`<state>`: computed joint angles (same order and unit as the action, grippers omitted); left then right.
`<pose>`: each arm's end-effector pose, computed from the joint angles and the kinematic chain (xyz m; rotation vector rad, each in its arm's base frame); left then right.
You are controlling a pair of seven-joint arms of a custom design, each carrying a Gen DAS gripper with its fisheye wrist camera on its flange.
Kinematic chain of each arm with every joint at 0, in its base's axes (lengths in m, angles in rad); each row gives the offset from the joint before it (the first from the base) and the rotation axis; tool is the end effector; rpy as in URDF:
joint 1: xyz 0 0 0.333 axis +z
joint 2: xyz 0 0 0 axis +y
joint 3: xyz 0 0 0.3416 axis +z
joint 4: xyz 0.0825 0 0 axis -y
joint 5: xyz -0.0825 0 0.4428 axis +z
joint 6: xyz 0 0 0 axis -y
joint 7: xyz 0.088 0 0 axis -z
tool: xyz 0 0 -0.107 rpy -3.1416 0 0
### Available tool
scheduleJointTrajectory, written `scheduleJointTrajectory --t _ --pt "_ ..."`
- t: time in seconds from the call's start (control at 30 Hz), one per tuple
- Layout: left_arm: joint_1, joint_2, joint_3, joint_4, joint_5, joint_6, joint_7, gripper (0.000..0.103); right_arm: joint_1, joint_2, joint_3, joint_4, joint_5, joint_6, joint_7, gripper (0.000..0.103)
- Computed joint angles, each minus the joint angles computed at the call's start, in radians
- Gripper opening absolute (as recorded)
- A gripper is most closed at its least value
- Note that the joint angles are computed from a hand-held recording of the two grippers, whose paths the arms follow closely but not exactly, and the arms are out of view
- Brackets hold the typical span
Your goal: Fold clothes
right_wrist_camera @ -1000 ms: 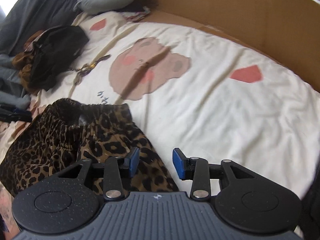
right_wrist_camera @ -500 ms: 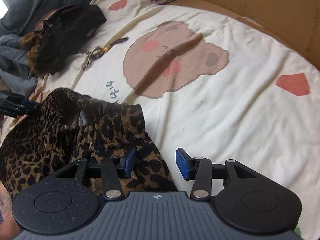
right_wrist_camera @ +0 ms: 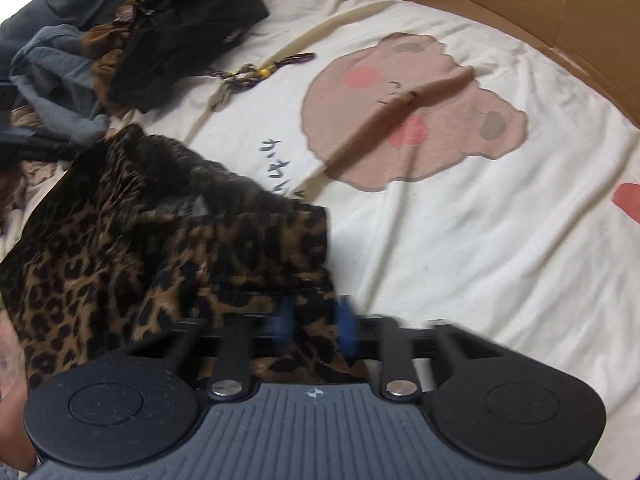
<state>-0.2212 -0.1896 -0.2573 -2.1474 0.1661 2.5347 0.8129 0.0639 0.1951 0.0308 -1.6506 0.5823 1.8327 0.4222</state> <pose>0.5205 -0.2807 0.5475 -2.1120 1.7971 -0.7554 0.6788 0.1075 0.5163 -2.5127 0.6239 0.2092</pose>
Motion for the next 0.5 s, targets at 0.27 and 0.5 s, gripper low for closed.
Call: scheduleJointTrajectory --t 0.27,0.5 --pt "0.024 0.018 -0.012 0.031 0.117 0.046 -0.074 0.002 -0.01 -0.032 -0.007 -0.008 0.066 0.097 -0.017 0.004" --pt "0.032 0.078 -0.006 0.088 0.199 0.091 -0.097 0.002 0.0 -0.036 -0.003 0.001 0.087 0.206 -0.005 0.003"
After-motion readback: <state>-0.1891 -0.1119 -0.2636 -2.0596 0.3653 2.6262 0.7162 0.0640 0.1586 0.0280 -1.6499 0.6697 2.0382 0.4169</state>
